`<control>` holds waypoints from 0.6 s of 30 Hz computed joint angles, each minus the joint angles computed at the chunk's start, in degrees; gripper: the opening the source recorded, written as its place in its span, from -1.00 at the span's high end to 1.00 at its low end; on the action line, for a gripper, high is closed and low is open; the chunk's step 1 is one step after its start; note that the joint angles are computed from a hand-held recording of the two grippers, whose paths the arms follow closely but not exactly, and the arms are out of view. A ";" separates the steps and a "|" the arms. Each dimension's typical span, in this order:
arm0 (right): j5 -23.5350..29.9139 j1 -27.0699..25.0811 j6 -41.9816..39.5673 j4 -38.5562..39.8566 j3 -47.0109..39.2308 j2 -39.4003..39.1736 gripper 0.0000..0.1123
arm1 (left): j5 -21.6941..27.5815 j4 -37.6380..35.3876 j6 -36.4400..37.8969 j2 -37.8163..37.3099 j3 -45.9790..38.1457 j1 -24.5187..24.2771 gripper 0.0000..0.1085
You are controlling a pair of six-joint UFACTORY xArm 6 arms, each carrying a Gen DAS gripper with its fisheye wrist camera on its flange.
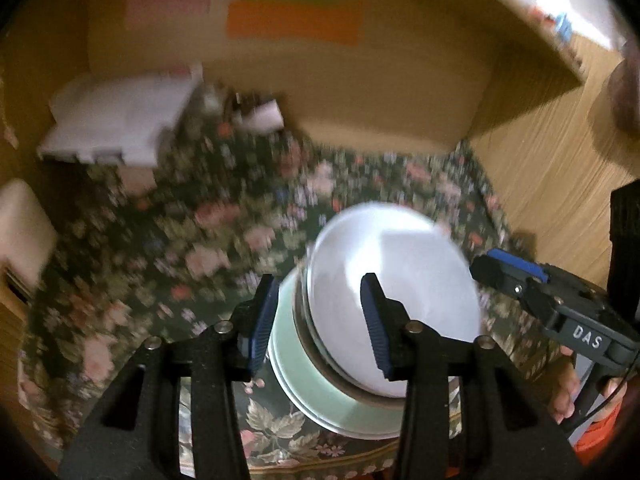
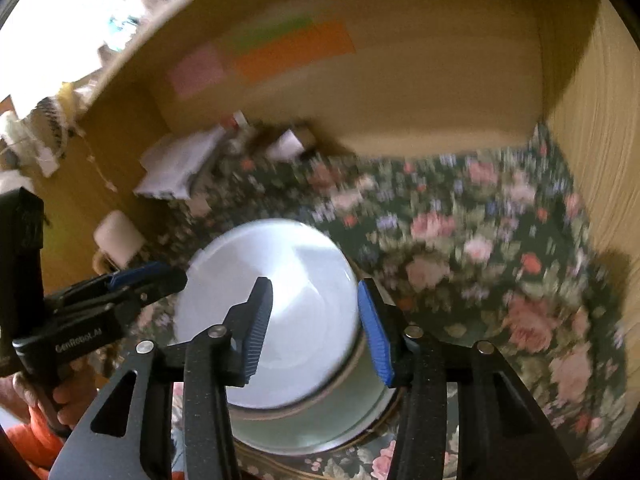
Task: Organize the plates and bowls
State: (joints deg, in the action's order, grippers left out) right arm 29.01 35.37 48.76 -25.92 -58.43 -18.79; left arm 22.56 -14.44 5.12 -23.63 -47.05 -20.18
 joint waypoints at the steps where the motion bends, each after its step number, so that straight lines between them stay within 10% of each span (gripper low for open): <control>1: 0.05 0.81 1.89 -3.56 -0.57 -0.51 0.25 | -1.33 0.57 -0.39 -1.24 0.63 -0.01 0.16; 18: 7.00 11.78 27.41 -43.68 -2.98 -6.82 -0.82 | -22.82 45.31 -38.25 -18.68 11.68 2.48 -0.72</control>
